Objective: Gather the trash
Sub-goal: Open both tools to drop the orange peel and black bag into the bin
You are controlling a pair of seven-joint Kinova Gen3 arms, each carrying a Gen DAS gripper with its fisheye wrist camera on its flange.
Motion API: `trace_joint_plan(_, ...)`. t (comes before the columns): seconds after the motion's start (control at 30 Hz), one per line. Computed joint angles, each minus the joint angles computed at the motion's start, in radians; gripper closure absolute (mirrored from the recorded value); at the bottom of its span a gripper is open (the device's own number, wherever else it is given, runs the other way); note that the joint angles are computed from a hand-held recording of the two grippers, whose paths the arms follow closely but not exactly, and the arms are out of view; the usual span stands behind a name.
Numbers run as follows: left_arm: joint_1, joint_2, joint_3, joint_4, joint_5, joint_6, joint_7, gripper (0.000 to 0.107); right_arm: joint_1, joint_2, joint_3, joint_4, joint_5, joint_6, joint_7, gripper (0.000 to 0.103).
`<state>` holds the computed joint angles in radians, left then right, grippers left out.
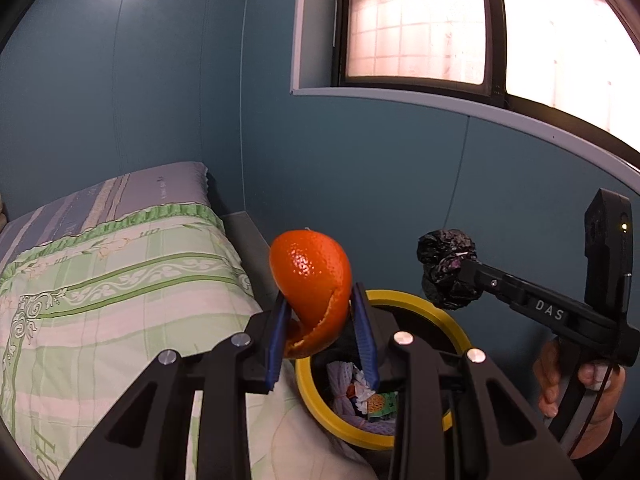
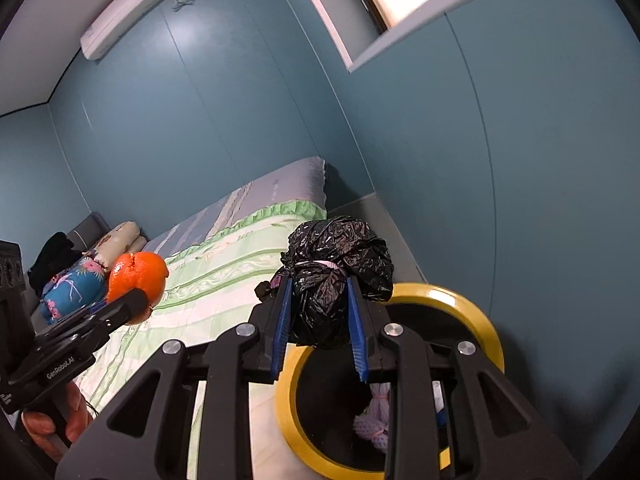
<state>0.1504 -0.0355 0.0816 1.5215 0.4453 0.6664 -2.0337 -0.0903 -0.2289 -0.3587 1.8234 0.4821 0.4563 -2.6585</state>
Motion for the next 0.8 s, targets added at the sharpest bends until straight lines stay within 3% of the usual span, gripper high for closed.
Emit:
trace_joint_plan(0.33, 0.037, 0.096, 0.048, -0.045, -0.103, -0.002, 0.111, 0.078, -0.011, 0.052, 0.036, 0.013, 0.017, 0.025, -0.045, 0.078)
trace_joint_plan(0.6, 0.036, 0.227, 0.074, -0.115, -0.116, 0.081, 0.152, 0.076, -0.081, 0.12, 0.157, 0.003, -0.088, 0.051, 0.03, 0.075)
trace_joint_plan(0.77, 0.013, 0.249, 0.074, -0.107, -0.098, 0.082, 0.166, 0.056, -0.094, 0.138, 0.196, 0.007, -0.139, 0.055, 0.045, 0.067)
trace_joint_plan(0.8, 0.0, 0.243, 0.076, -0.096, -0.081, 0.074, 0.158, 0.048, -0.092, 0.138, 0.195, 0.009, -0.132, 0.057, 0.03, 0.064)
